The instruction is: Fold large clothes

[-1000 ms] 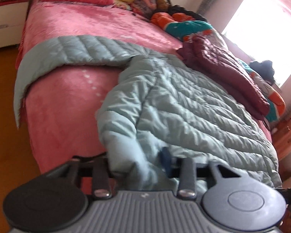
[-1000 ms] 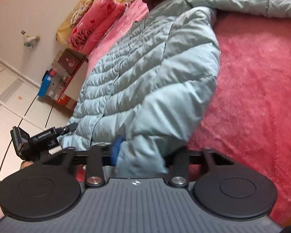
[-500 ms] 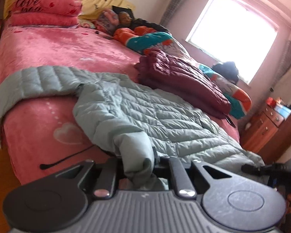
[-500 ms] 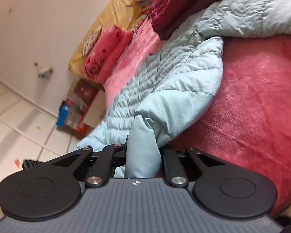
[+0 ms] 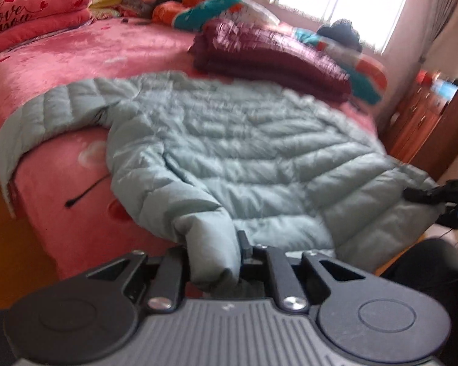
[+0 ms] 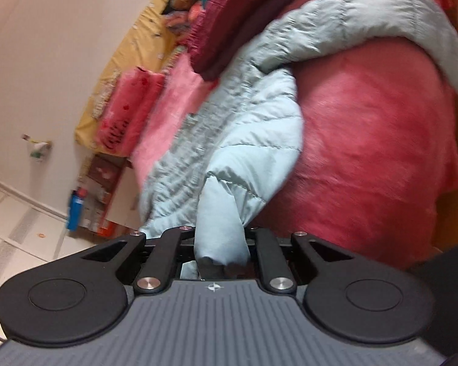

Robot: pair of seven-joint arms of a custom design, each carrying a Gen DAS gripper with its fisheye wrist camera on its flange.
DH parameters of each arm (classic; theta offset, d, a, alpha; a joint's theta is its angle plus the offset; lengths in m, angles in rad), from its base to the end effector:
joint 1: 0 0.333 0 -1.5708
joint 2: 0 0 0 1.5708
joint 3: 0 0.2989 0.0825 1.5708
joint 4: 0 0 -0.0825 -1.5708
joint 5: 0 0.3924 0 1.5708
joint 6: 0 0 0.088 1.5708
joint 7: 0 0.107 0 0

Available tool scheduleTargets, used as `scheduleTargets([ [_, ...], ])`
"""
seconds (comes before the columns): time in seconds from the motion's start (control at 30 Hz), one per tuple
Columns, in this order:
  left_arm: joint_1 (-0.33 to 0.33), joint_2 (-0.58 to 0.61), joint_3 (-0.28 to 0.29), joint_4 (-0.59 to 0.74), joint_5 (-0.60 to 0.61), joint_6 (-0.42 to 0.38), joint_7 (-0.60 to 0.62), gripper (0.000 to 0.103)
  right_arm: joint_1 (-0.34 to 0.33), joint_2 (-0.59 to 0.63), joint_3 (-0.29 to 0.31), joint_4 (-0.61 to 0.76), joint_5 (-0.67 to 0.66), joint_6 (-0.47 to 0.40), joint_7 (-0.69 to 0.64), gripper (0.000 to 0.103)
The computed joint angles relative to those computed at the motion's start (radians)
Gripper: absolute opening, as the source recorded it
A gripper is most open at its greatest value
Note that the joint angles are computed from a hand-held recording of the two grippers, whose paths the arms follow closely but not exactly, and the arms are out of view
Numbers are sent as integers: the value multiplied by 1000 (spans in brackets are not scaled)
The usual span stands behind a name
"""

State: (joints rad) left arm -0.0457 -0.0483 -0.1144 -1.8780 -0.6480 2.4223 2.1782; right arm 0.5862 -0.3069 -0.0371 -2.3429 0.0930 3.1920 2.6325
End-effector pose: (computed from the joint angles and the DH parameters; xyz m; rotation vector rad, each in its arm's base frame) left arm 0.5932 -0.0997 0.5759 -1.5107 2.2868 -1.1122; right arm 0.4399 0.2569 0.5774 -0.9147 1.7642 0.0936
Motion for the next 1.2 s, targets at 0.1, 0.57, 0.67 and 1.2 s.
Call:
scheduleTargets([
  [0.1,5,11,-2,14,82,1,-73,18,-112,1,95,50,-61,-156,47,21],
  [0.57,-1,-75,-11,-50,288,248,-256,87,-451,-77,366,134,-682,-459,455,86],
  [0.67,-29,-28,-5,-3,202,296,-179,89,-500,-16,418,221,-893,-466,513,87],
  [1.2,-199,378,104,245,643,537,-609,89,-349,630,302,817,-1208,-552,314,87],
])
